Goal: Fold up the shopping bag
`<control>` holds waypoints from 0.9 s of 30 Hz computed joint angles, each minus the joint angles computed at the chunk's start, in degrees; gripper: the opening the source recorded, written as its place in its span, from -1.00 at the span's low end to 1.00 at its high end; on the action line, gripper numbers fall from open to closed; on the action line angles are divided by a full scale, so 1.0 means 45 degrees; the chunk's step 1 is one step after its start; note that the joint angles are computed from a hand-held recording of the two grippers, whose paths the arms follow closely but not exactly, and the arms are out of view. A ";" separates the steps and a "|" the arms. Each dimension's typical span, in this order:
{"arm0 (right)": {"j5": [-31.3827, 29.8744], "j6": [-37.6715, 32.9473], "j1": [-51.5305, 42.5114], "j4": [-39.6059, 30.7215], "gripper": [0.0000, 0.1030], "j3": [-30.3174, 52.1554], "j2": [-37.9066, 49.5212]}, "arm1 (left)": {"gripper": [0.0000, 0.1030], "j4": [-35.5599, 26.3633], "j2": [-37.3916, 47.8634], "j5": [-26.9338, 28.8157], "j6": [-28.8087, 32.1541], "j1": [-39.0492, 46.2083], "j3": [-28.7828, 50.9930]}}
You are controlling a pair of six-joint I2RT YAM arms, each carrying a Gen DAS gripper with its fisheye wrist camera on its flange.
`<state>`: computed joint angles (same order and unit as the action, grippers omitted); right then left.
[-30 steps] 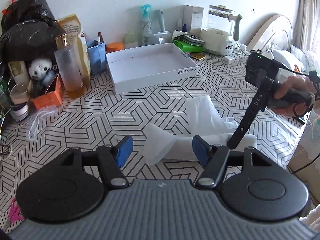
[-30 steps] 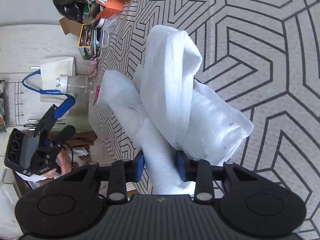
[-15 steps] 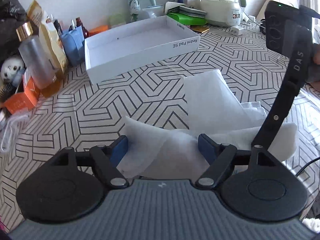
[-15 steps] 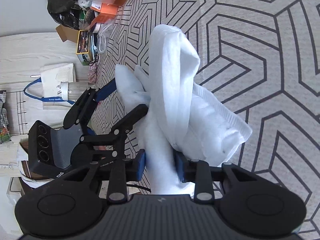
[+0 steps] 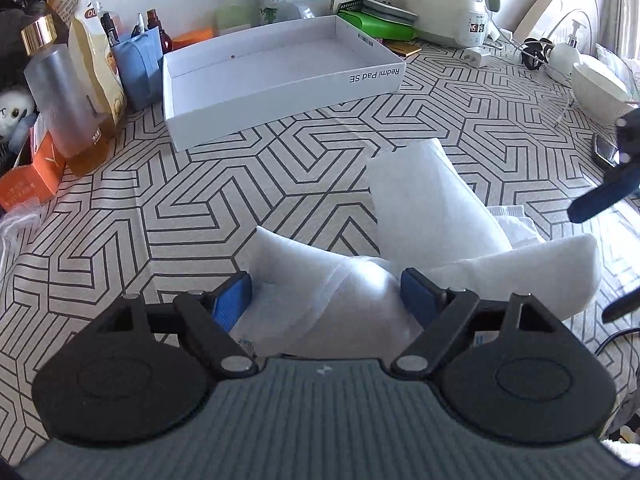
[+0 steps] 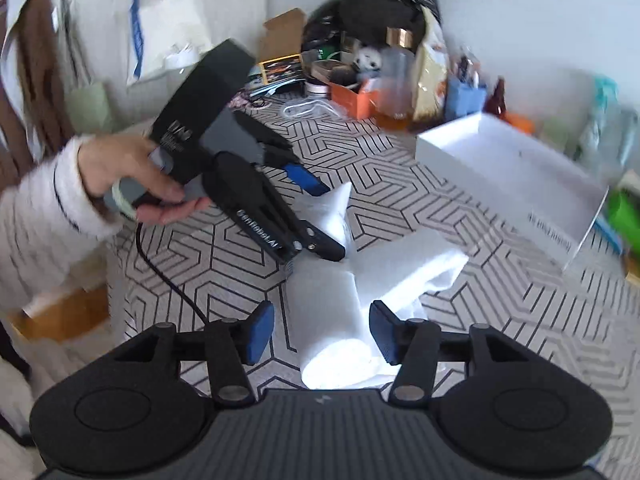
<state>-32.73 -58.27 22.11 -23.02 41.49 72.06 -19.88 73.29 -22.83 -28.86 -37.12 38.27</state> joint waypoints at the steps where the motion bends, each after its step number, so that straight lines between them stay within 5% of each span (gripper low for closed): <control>1: 0.0684 -0.0233 0.0547 0.1005 -0.16 -0.0924 -0.0842 | 0.61 -0.0011 0.0012 0.0074 -0.0012 0.0046 0.0014; 5: 0.3052 -0.1477 0.2397 0.3594 -0.34 -0.3191 -0.2300 | 0.61 -0.0110 0.0124 0.0083 -0.0076 0.0032 0.0122; 9: 0.4690 -0.2395 0.3580 0.6731 -0.30 -0.4526 -0.1538 | 0.63 -0.0100 0.0108 0.0424 0.0005 0.0292 0.0138; 15: 0.5835 -0.3269 0.4265 0.8966 -0.29 -0.4881 0.0043 | 0.64 0.0023 0.0022 0.1364 0.0042 0.0942 0.0066; 22: 0.5331 -0.3528 0.3540 1.0395 -0.24 -0.4275 0.2033 | 0.64 -0.0015 0.0087 0.1571 0.0200 0.1178 0.0147; 27: 0.4555 -0.3468 0.3009 0.9704 -0.23 -0.3526 0.2399 | 0.64 0.0079 0.0041 0.1834 0.0266 0.1472 0.0062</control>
